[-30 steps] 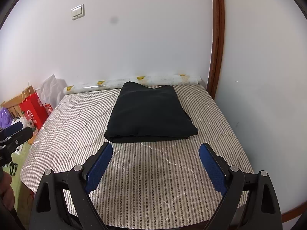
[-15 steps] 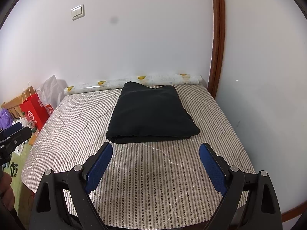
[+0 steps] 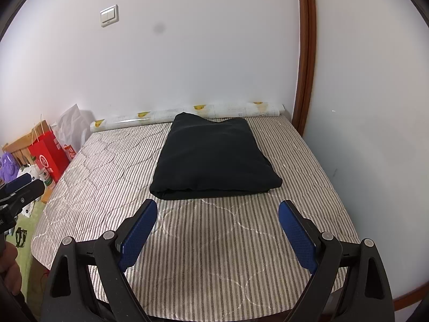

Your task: Fold small clothes

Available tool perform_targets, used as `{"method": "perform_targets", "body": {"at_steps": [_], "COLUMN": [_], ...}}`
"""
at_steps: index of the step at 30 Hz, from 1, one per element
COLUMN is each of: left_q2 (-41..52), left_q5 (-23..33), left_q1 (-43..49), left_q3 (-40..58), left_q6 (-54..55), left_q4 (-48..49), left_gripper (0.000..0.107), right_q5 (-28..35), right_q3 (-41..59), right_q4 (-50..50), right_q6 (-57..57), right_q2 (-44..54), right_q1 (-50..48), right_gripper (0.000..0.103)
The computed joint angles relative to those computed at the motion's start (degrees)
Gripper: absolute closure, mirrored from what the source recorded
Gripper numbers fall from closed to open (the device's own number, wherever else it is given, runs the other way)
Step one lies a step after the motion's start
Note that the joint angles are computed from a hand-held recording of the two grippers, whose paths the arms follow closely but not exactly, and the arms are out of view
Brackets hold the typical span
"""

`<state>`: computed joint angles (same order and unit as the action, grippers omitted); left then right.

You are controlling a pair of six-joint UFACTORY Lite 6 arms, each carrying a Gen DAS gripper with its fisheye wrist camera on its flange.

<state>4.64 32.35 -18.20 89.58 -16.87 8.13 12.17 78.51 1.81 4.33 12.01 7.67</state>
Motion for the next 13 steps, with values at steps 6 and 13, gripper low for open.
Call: {"method": "perform_targets", "body": {"at_steps": [6,13], "left_q2": [0.1,2.2], "left_q5": [0.0,-0.5], "left_q1": [-0.1,0.7], "left_q3": [0.1,1.3], "left_q6": [-0.1,1.3], "left_q4": [0.1,-0.5], "left_gripper": [0.018,0.017], "right_q5": [-0.3,-1.1], "right_q3": [-0.4,-0.5], "right_q4": [0.5,5.3], "right_q6": [-0.4,-5.2], "right_q2": [-0.3,0.4], "right_q1": [0.0,-0.7], "right_gripper": [0.012,0.012]}}
